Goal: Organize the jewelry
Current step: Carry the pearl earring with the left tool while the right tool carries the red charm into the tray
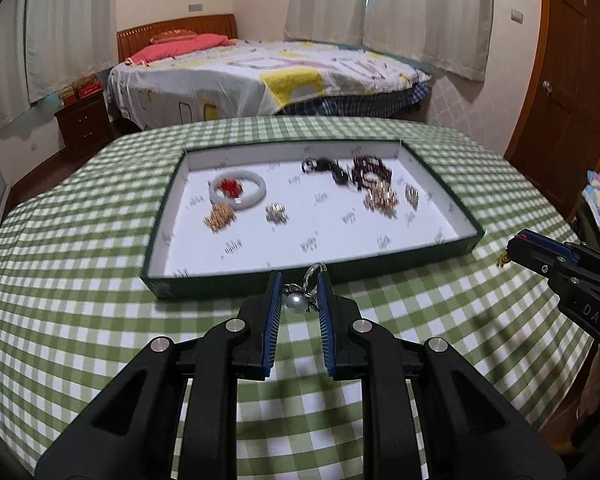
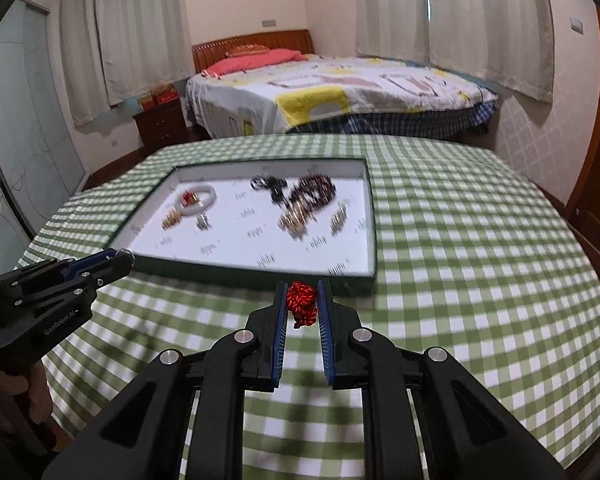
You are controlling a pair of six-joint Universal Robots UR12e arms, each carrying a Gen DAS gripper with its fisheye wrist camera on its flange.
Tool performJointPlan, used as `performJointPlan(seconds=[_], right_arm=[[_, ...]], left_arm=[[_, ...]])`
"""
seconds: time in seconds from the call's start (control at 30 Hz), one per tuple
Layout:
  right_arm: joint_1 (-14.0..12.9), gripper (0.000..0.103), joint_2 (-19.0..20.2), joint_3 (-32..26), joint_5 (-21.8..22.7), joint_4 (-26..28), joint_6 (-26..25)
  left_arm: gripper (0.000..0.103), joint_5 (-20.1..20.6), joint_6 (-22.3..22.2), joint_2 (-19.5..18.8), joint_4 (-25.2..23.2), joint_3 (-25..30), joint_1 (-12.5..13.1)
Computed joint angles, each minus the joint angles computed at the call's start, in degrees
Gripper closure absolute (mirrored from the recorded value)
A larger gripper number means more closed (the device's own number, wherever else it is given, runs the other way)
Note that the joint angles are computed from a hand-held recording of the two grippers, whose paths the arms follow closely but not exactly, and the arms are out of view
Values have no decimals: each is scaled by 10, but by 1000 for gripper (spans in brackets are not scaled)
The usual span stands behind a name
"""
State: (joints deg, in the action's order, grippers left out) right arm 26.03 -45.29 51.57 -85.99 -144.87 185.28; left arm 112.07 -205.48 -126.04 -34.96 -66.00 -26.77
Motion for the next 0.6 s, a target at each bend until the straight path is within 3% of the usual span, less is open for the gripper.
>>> performJointPlan(seconds=[0.33, 0.6], right_arm=[[8, 87, 47, -107, 19, -21, -23], [15, 87, 130, -258, 25, 5, -26]], left_arm=[[85, 28, 23, -9, 47, 34, 8], [85, 47, 36, -44, 57, 88, 18]])
